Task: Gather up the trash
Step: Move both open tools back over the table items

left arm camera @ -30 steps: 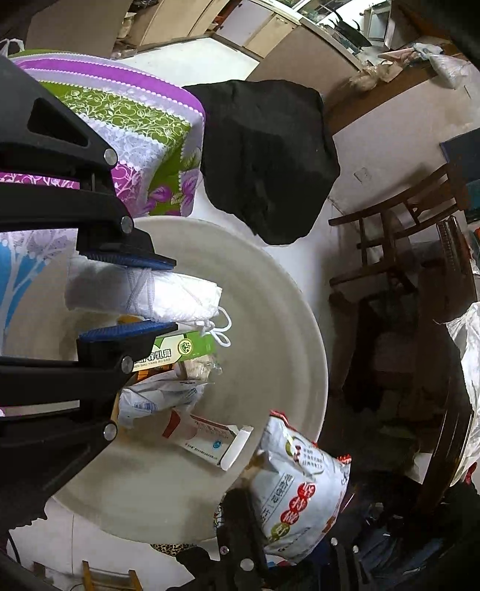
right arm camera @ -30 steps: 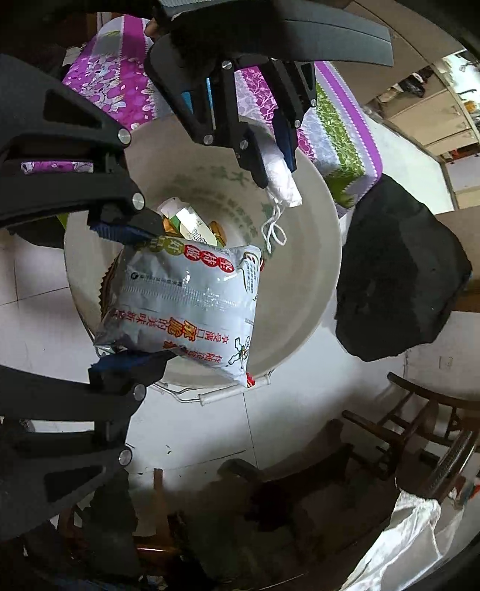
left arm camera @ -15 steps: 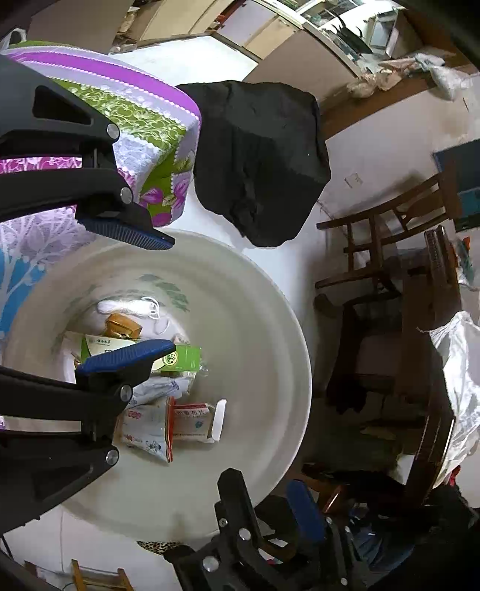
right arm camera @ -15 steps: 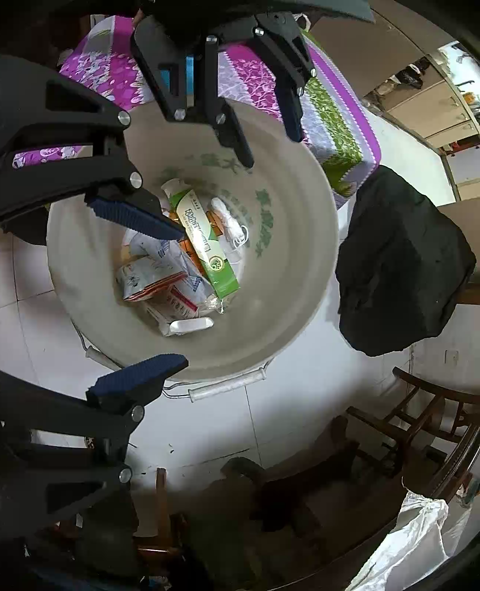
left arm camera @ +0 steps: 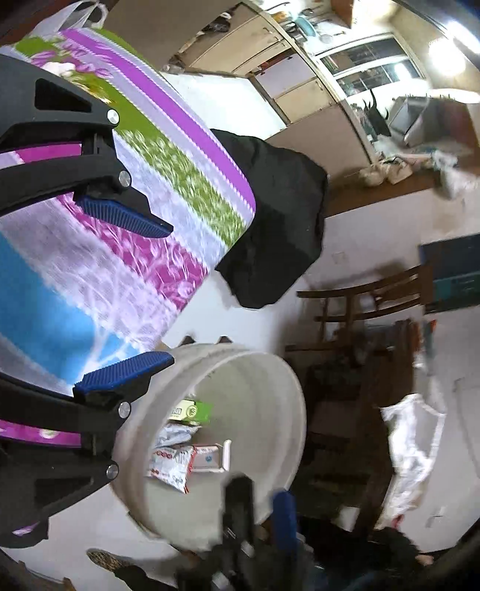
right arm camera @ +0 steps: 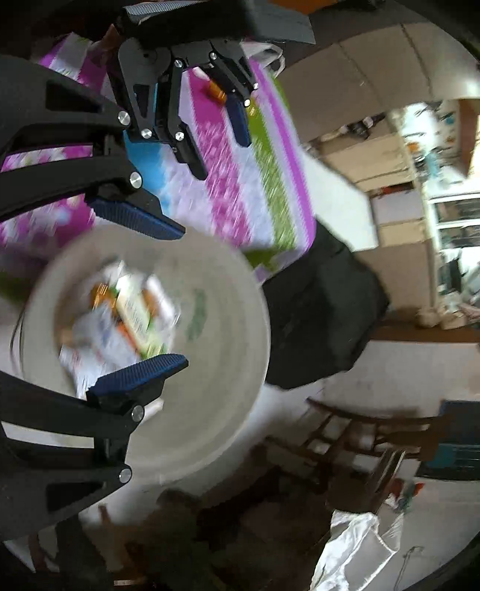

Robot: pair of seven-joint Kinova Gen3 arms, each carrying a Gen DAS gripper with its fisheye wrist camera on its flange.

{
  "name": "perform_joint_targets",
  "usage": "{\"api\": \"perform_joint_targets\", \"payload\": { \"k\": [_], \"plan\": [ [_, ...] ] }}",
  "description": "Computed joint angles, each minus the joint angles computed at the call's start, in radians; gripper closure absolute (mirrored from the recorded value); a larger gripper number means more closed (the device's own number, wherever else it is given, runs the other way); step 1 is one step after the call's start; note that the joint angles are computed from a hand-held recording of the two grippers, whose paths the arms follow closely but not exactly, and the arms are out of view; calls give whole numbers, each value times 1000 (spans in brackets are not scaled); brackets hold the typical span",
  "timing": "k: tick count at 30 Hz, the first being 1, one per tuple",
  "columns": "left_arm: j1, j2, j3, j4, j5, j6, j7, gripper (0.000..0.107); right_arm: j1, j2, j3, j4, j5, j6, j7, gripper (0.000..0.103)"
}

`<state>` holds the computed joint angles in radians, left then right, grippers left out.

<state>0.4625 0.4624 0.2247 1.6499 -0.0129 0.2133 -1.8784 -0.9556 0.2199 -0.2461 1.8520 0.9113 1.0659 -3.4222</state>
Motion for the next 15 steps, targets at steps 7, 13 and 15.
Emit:
{"api": "perform_joint_targets", "payload": {
  "k": [7,13,15],
  "plan": [
    [-282,-169,138,244,271,-207,-174,38,-121,104,6,-56,221,79,-181,41],
    [-238,-221,-113,330,515,-309,-302,38,-100,216,60,-169,270,-83,-127,41],
    [-220,-193,-206,319,596,-331,-325,36,-83,264,77,-223,279,-148,-108,41]
  ]
}}
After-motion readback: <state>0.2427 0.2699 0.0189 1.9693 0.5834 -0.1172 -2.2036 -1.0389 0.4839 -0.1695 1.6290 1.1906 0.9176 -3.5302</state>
